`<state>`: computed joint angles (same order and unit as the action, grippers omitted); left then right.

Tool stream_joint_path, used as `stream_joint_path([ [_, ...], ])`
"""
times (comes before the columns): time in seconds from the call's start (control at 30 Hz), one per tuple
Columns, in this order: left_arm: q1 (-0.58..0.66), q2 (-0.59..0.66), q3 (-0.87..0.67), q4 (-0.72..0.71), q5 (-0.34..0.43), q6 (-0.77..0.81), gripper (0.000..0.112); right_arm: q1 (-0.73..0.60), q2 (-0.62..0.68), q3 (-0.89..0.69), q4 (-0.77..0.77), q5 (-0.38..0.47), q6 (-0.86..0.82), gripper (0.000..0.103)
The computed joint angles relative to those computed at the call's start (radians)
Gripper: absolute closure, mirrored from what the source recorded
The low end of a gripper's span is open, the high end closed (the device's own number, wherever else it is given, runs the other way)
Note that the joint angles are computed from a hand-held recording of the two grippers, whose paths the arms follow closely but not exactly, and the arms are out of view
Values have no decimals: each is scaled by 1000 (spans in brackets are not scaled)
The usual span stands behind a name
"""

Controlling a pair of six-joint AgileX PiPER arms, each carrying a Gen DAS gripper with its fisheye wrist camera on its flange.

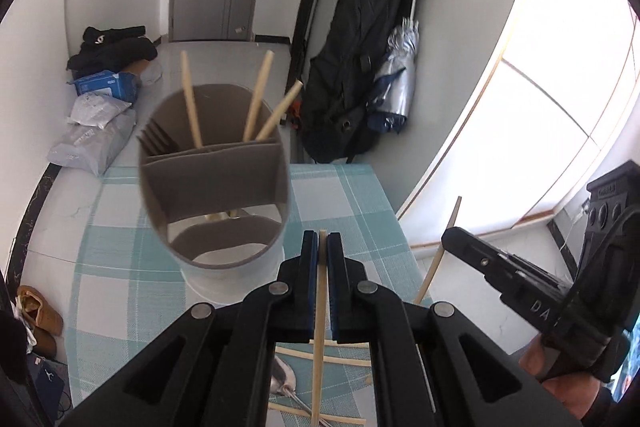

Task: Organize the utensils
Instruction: 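Lift both held chopsticks and carry them above the caddy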

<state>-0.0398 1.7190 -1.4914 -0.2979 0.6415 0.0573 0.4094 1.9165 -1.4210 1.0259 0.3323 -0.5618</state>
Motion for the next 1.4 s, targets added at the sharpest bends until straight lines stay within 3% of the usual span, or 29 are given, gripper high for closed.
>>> stream_joint_path([
  [0.2,21,-28,49,7,-44,-40,111,68,-30,12,-101,-58,39,100],
  [0.33,42,-23,69,-52,-69,-14,111,104,-36,1,-279,-98,195,100],
  [0.53,92,-84,113,-141,-43,49,111,142,-33,-23,-528,-126,428,100],
  [0.97,164,-116,113,-282,1,184,111,187,-69,-21,-850,-154,770,100],
  [1.2,212,-132,72,-348,44,247,111,217,-102,-50,-938,-160,840,100],
  [1.4,251,-103,-21,-361,94,237,111,229,-76,-161,-920,-104,803,100],
])
